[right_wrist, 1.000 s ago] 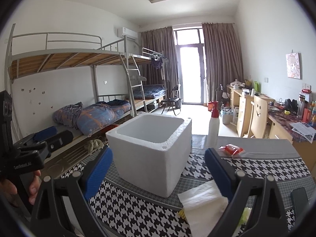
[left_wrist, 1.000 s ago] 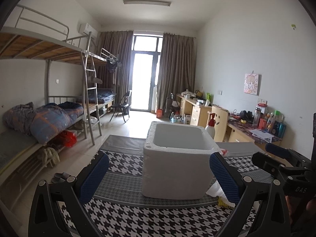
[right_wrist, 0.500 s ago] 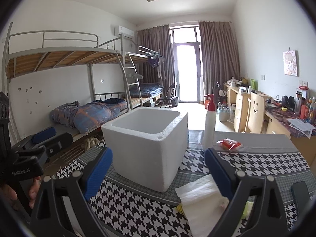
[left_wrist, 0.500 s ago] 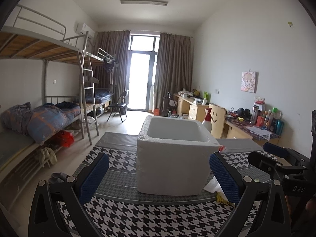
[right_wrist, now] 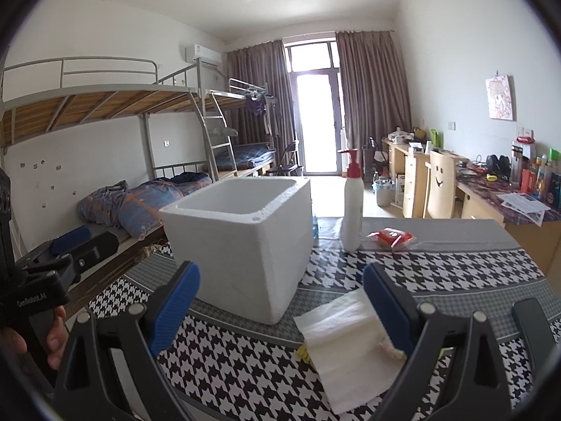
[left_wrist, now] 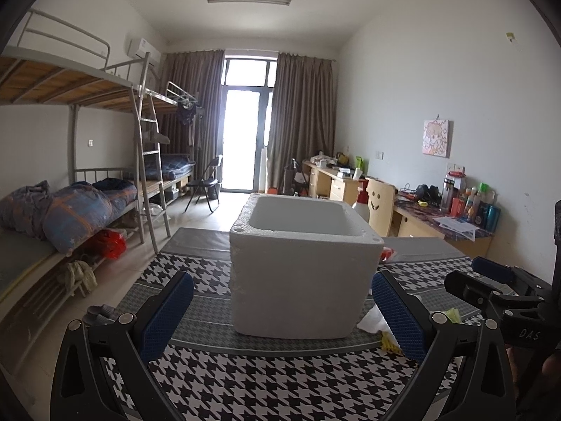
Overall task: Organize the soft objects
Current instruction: 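Move both tools toward the white tissue and green tissue packet on the table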
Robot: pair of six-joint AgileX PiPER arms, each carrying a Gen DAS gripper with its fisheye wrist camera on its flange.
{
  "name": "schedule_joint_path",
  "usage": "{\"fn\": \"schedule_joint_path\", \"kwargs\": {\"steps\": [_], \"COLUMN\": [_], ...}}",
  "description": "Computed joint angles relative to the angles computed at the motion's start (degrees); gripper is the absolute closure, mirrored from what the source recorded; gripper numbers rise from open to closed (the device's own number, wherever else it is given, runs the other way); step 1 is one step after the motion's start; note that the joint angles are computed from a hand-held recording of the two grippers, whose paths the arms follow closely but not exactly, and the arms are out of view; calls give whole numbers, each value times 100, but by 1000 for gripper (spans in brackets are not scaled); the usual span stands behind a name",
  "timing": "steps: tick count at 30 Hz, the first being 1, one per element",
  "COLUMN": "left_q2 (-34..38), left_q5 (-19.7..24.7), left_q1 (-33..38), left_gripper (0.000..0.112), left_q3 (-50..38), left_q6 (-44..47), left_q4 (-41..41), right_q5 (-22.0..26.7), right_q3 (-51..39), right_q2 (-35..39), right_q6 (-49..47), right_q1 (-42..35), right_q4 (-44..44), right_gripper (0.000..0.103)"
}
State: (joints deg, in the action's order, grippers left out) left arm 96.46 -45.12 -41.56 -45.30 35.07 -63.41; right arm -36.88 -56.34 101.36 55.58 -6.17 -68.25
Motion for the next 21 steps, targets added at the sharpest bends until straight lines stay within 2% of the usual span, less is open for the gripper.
{"fn": "schedule_joint_path", "kwargs": {"steps": [21], "left_q2": [379], "left_q5": [521], "left_q1": [-50], "left_gripper": [10], "left_q3": [-470], "left_q6": [-76], "left_q4": [421], "right_q5": [150], "right_q3": [242], "right_q2": [-122], "right_q6": [-100], "right_q1": [-397], "right_q4": [152], "right_gripper": [7]}}
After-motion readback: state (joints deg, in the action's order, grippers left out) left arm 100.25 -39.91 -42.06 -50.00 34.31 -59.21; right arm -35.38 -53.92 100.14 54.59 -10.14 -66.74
